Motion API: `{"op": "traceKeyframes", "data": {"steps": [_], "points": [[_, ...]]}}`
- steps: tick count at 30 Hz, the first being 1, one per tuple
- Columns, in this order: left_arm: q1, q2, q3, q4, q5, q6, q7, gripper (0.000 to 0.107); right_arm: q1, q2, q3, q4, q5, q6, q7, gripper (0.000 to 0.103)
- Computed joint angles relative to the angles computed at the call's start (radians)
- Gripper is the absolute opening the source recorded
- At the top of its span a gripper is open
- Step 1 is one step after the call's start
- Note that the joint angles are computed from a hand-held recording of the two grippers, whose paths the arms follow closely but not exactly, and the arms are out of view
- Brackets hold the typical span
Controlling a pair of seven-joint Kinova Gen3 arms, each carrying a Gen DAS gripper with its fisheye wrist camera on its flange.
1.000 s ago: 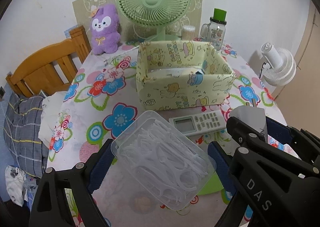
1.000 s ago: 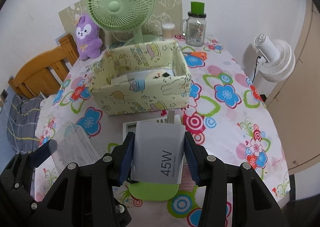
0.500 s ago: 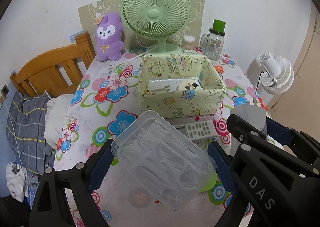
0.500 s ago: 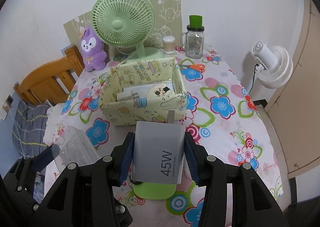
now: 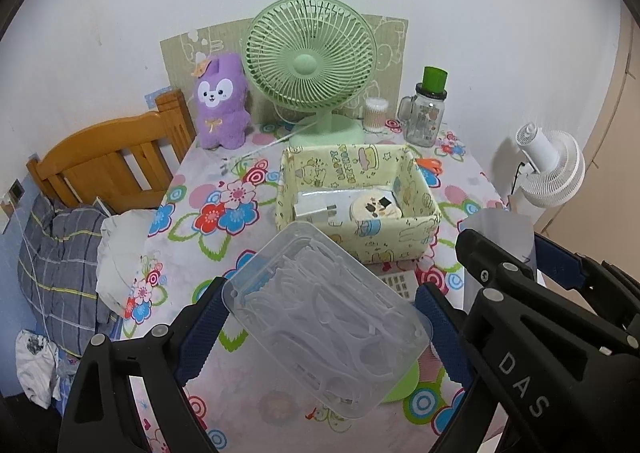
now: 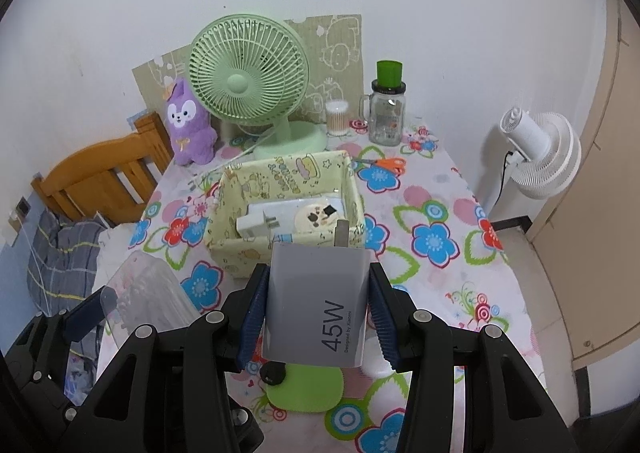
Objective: Organize rigid objects
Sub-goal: 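Lift the charger box with the right tool while the left tool lifts the clear floss box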
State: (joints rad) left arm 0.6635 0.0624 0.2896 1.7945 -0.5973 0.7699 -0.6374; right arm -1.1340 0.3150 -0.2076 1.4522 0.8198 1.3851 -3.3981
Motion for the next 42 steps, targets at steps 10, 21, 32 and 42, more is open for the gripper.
{"op": "traceKeyframes", "data": {"steps": [10, 21, 32, 42], "points": [[0.009, 0.023, -0.009, -0.049, -0.021, 0.024, 0.007, 0.093, 0.022, -0.008, 0.006, -0.014, 0.012, -0.004, 0.048, 0.051], [0.019, 0.075, -0.049, -0.108, -0.029, 0.003, -0.016, 0.093, 0.065, -0.004, 0.025, -0.026, 0.019, -0.032, 0.096, 0.051], [0.031, 0.145, -0.104, -0.183, -0.023, -0.022, -0.04, 0.093, 0.125, 0.018, 0.056, -0.045, 0.023, -0.096, 0.167, 0.051], [0.02, 0.235, -0.158, -0.242, 0.037, -0.052, -0.088, 0.093, 0.195, 0.067, 0.096, -0.055, -0.017, -0.22, 0.252, 0.051]]}}
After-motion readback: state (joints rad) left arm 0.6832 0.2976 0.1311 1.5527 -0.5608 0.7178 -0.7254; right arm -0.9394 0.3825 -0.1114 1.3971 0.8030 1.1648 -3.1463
